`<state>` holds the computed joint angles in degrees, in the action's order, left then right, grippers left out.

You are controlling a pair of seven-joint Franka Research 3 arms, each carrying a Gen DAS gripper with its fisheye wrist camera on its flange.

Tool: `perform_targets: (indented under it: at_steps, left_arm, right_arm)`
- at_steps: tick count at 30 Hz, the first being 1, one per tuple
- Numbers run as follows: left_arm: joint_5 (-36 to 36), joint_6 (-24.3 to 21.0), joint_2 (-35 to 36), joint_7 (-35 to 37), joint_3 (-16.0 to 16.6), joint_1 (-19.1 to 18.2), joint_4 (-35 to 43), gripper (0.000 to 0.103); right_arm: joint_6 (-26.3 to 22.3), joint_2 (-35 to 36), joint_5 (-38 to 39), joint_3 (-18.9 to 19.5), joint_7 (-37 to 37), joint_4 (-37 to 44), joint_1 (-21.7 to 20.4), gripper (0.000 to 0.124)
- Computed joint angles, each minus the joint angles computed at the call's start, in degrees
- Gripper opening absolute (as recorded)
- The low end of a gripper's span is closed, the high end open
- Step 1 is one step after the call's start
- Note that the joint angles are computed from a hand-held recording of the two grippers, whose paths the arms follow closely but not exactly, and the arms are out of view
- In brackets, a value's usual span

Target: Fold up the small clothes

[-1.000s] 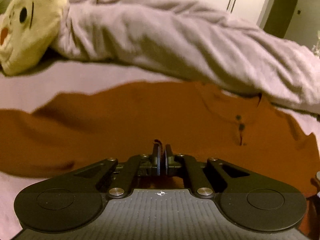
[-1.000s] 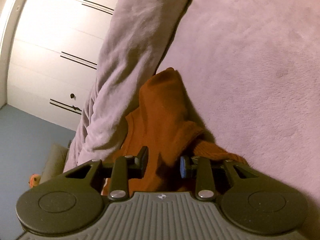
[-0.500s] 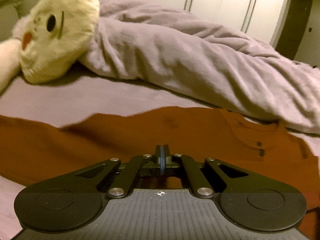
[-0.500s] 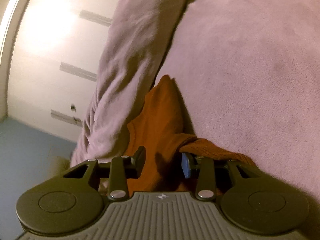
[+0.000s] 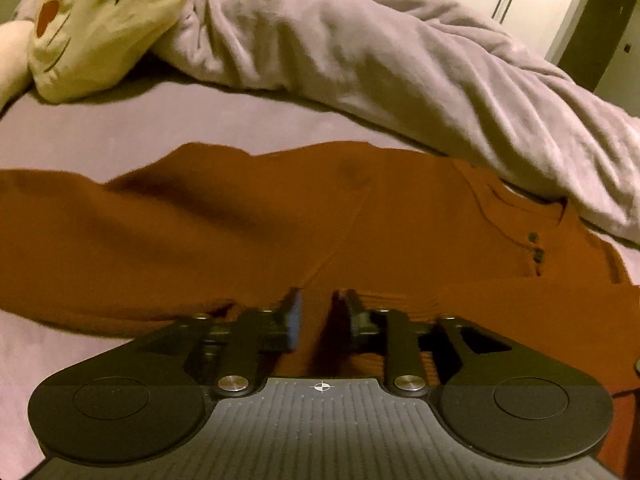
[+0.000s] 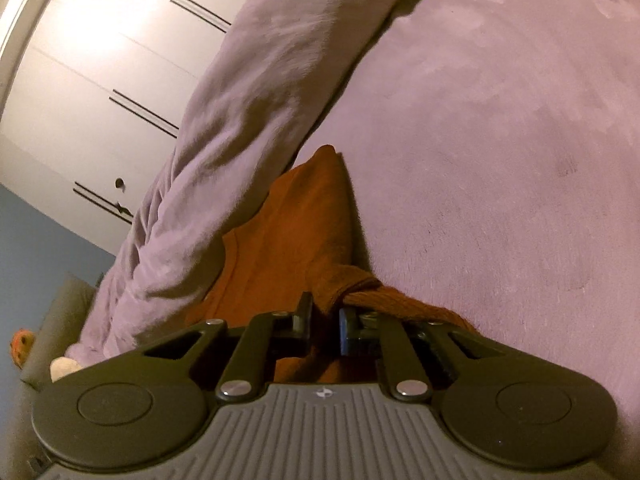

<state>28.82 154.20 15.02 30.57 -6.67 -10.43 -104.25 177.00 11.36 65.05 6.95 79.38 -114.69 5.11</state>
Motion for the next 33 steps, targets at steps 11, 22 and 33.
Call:
perform_targets:
  at_steps: [11, 22, 33]
  left_arm:
    - [-5.05, 1.31, 2.79, 5.57, -1.06, -0.06, 2.28, 0.015]
    - [10.41, 4.05, 1.00, -4.79, 3.85, -3.54, 2.35, 0.007]
    - [13.06, 2.19, 4.04, -0.63, 2.53, -2.39, 2.83, 0.024]
  right_arm:
    - [0.46, -0.14, -10.61, -1.83, 7.45, -1.18, 1.57, 0.011]
    - [3.94, -0.78, -32.56, -6.37, 19.44, -3.35, 6.15, 0.010]
    - [-3.26, -0.57, -52.24, -11.04, 25.99, -2.32, 9.23, 0.013]
